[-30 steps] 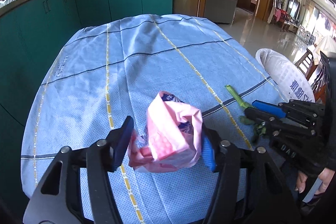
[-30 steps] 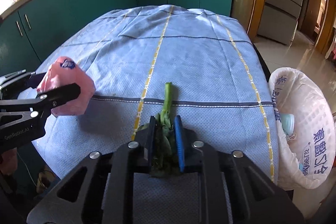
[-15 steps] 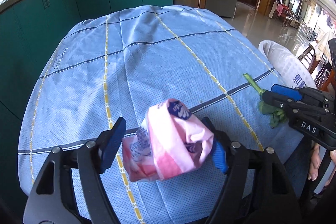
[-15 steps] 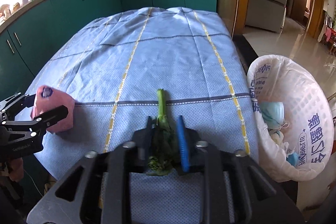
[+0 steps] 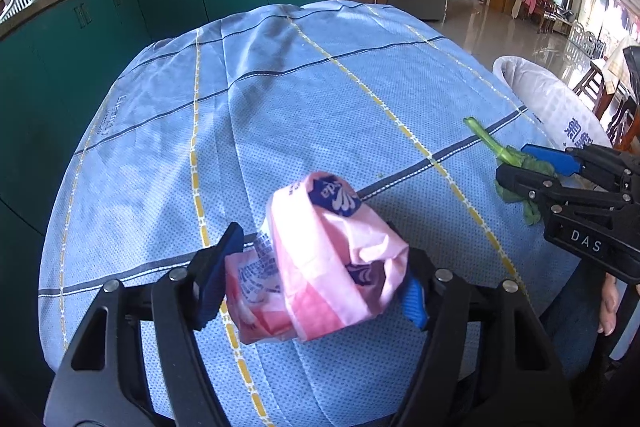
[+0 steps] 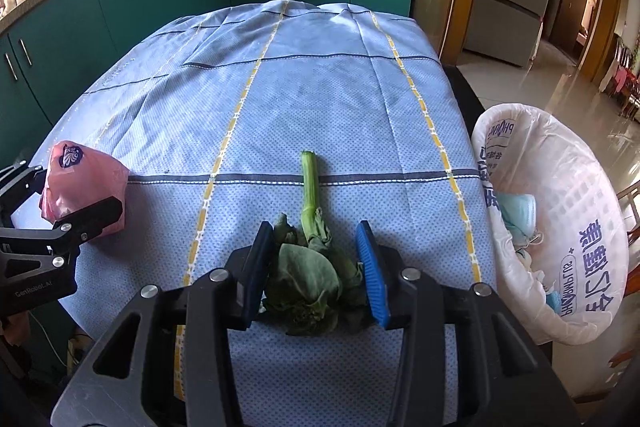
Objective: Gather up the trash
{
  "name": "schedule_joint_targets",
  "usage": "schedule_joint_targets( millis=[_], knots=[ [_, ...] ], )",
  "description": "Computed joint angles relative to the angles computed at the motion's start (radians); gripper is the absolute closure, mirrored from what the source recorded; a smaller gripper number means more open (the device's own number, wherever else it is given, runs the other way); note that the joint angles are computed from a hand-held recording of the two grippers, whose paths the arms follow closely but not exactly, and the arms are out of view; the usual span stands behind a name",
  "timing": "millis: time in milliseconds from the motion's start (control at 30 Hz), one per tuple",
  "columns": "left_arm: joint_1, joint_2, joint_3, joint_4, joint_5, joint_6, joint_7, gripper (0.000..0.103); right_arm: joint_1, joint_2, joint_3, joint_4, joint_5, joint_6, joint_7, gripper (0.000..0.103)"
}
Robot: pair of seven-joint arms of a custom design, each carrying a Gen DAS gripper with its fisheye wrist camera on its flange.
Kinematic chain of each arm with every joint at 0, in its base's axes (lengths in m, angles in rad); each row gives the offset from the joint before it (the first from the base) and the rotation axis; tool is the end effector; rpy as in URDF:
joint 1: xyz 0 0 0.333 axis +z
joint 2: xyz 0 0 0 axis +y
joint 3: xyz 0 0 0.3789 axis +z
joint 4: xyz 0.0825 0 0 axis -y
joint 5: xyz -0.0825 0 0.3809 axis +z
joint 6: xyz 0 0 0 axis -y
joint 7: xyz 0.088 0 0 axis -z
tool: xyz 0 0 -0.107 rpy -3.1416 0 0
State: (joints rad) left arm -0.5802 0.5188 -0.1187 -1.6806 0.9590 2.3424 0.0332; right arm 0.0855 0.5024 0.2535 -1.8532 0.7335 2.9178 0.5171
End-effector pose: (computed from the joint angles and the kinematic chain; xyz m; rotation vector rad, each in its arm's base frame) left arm 0.5696 -0.4442 0.3772 -1.9634 1.5761 -0.4651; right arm 0.6830 0.1700 0.3639 -2.2305 1.1051 -0.3514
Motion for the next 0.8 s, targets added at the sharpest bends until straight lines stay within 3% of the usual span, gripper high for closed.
schedule_joint_targets(
  millis=[267, 333, 500, 800],
  knots=[
    [-0.024, 0.013, 0.001, 0.027, 0.018, -0.057, 0.034, 0.046, -0.005, 0.001, 0.004, 0.004, 0.007, -0.013, -0.015, 0.06],
    [-0.024, 0.012, 0.001, 0.026, 0.024, -0.054, 0.031, 0.051, -0.004, 0.0, 0.0, 0.007, 0.005, -0.024, -0.011, 0.064],
    [-0.025, 0.002, 0.001, 0.015, 0.038, -0.045, 0.013, 0.053, -0.019, -0.009, 0.016, 0.0, 0.043, -0.032, -0.041, 0.085],
    [-0.028, -0.03, -0.001, -0.011, 0.083, -0.054, -0.049, 0.054, -0.051, -0.049, 0.059, -0.017, 0.196, -0.034, -0.197, 0.086]
  ],
)
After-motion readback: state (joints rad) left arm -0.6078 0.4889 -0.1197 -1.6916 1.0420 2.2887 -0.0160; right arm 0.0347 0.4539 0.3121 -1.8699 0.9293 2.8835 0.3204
